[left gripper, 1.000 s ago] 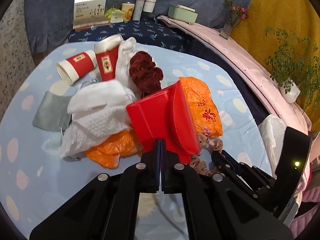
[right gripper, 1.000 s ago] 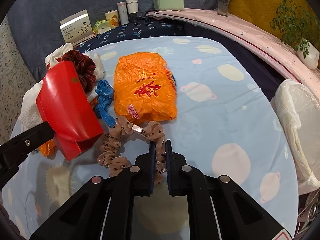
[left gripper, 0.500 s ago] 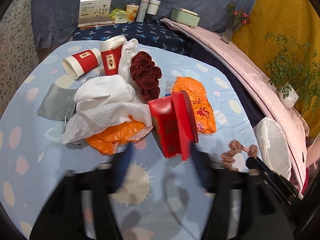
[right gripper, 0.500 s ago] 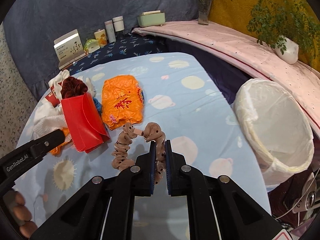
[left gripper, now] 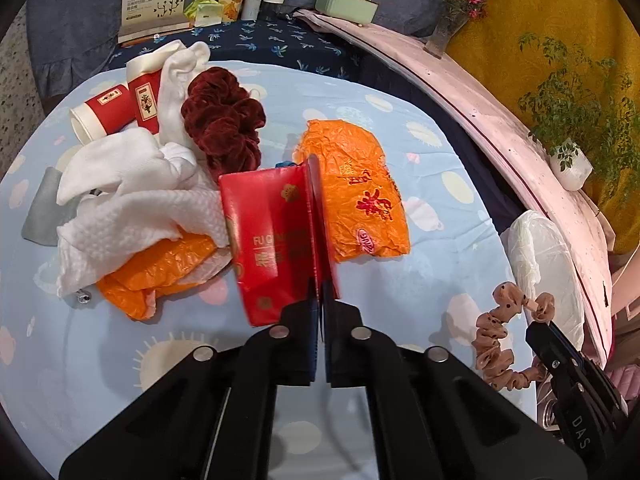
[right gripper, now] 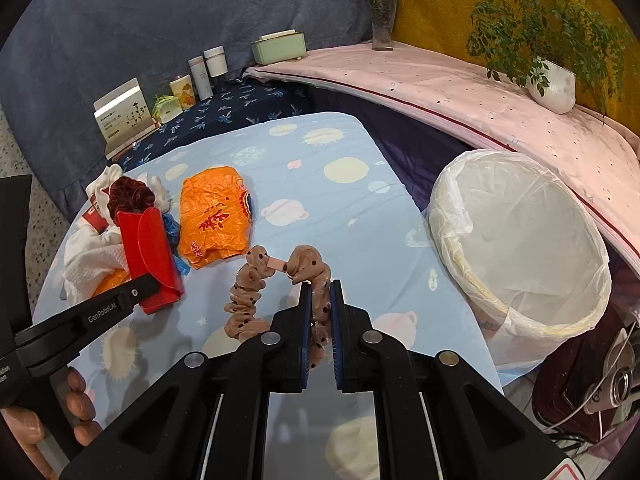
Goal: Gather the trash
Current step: 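Lift the scrunchie and red bag and carry both toward the white bin, then open the right tool over the bin while the left tool releases the red bag into it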
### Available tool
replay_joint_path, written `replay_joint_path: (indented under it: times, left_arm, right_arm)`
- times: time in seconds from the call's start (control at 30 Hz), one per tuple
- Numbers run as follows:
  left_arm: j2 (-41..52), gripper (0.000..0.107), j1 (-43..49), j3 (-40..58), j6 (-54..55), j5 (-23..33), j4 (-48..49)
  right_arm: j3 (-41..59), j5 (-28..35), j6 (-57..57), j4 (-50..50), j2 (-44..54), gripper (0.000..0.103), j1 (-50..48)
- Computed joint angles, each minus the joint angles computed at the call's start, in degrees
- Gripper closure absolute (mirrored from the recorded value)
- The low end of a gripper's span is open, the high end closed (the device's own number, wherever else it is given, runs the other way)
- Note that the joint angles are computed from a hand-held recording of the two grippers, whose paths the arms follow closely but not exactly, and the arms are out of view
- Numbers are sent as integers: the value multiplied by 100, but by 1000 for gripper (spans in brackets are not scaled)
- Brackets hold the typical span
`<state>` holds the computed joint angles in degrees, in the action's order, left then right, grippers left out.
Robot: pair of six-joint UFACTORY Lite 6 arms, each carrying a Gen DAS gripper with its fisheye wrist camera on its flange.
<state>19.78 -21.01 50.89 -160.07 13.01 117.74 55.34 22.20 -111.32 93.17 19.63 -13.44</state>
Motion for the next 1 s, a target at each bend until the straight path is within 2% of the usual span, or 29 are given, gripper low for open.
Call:
replay_joint_path:
  times: [0.33,0.53,0.77,1.0]
  left_arm:
    - [-449,107,-702,199,1717,330,-1744]
    - [-241,107,-1150,834,2700,353,-2646]
    - [522,107,-1600,2082,4118,317,-3811]
    - [1825,107,-1919,3996,6574,252,-5875]
  right_arm:
    - [-32,380,251,-359,-236,94,-456]
    - [191,657,467,-649,-237,94,-992]
    - [921,948,815,-1043,233,94,-1747]
    - [2110,1009,1387,-1466,1148,94,-2349]
